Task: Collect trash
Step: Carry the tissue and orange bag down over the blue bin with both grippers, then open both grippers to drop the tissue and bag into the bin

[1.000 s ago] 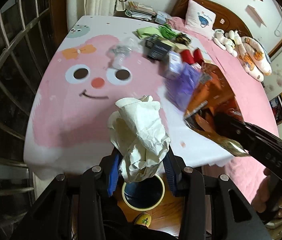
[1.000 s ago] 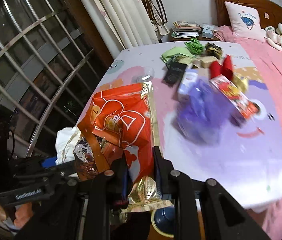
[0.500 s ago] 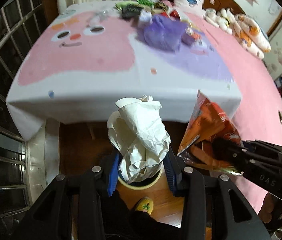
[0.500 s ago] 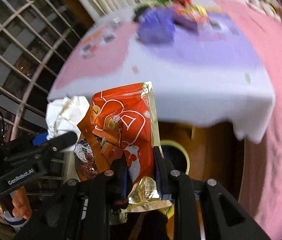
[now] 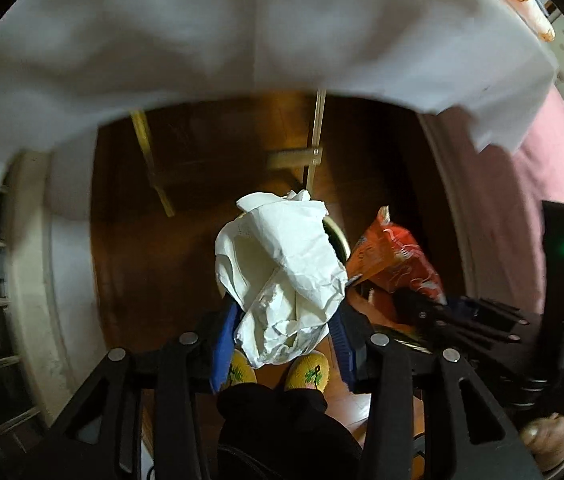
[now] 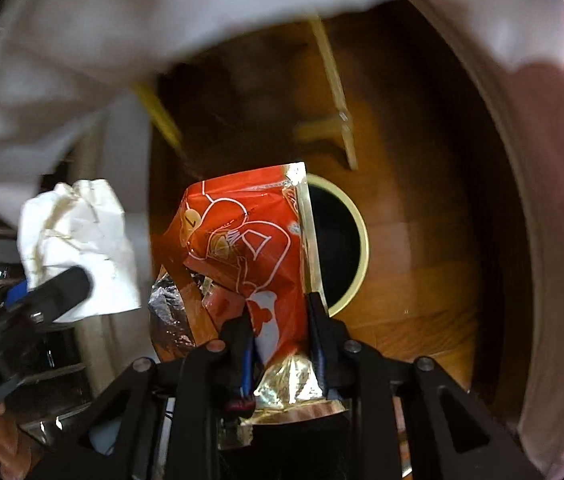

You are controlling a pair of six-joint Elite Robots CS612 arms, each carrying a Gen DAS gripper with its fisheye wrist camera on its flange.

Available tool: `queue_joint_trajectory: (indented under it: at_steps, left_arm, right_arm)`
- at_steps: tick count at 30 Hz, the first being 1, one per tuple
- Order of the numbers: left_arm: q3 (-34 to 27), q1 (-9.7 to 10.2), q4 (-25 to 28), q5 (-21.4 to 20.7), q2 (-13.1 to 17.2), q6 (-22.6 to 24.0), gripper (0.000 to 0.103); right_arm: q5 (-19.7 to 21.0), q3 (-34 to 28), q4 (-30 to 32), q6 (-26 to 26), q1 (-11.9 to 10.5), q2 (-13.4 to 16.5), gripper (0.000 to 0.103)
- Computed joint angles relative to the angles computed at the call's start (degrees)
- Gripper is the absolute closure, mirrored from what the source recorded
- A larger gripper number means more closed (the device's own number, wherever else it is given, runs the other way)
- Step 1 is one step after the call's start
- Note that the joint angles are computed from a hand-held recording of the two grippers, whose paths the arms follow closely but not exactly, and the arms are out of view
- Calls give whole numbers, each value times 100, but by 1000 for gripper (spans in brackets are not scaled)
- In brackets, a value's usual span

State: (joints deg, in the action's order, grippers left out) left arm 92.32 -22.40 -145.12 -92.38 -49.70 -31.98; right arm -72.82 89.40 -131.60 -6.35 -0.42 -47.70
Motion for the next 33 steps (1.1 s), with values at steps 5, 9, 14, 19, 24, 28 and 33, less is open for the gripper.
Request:
queue_joint_trajectory:
  at_steps: [5,9,14,19,24,28,33]
  left_arm:
    - [-169,26,-232,-99,531,141,59]
    - [-353,41,-320,-63,847,268,36]
    - [-436,95,-453,44,1043,287,12]
    - [-420,139,-512,151,1034,270,12]
    - [-343,123,-576,330,884,329,12]
    - [-244,104,-569,416,637,365,12]
    - [-163,99,-568,503,302,451,12]
  right_arm:
    - [-144,-94,-276,387,65,517,72]
    - [-106,-223,-467,603,50,856,58]
    - [-37,-382,-606,755,50,1114,41]
    - [-77,-450,-669,835,73,1132,40]
    - [-121,-392,-787,869,74,1022,40]
    - [-90,-287,-826,861,76,815,40]
    - [32,-117,-790,843,61,458,40]
